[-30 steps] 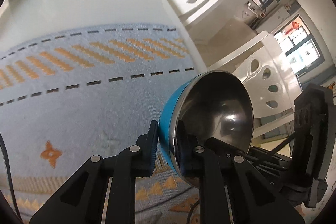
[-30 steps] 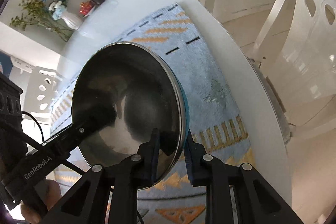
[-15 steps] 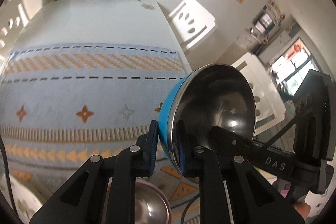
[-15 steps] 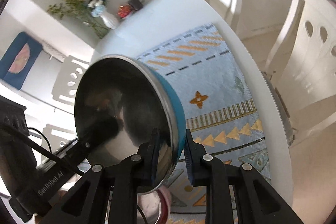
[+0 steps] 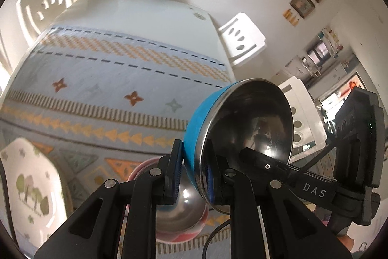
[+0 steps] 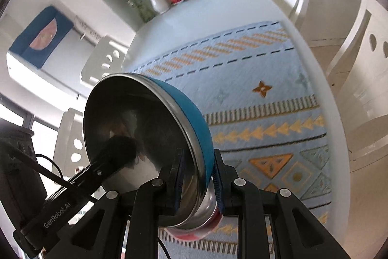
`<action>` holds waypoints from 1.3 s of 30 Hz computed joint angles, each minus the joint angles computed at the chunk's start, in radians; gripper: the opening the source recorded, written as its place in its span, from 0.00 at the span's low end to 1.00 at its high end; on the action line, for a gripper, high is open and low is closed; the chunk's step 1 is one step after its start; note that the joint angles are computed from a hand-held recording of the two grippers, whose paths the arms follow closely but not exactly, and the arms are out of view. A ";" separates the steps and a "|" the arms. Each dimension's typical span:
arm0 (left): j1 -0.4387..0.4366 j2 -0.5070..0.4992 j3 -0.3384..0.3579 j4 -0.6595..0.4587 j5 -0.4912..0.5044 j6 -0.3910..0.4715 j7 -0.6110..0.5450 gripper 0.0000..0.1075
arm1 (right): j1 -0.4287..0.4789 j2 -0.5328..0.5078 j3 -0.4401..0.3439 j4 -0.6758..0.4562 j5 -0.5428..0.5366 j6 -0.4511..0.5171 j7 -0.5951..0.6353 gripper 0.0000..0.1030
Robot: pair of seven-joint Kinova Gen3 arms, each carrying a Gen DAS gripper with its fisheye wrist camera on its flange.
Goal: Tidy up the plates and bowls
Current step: 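Lift the blue-bottomed bowl and carry it over the pink bowl, then lower the blue-bottomed bowl into the nested bowls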
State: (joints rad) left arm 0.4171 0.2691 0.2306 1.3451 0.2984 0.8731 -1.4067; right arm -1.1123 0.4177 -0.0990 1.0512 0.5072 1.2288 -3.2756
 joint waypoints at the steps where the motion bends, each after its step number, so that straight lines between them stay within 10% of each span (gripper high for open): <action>1: -0.004 -0.010 -0.002 0.018 0.005 -0.006 0.002 0.13 | -0.002 0.004 -0.005 -0.007 -0.005 0.003 0.006 0.21; 20: -0.027 -0.045 -0.013 0.220 0.028 0.001 0.095 0.13 | 0.063 0.086 -0.037 0.009 -0.280 -0.069 0.143 0.22; 39: 0.009 -0.026 -0.032 0.192 -0.108 0.084 0.216 0.25 | 0.077 0.087 -0.032 0.026 -0.343 -0.079 0.151 0.22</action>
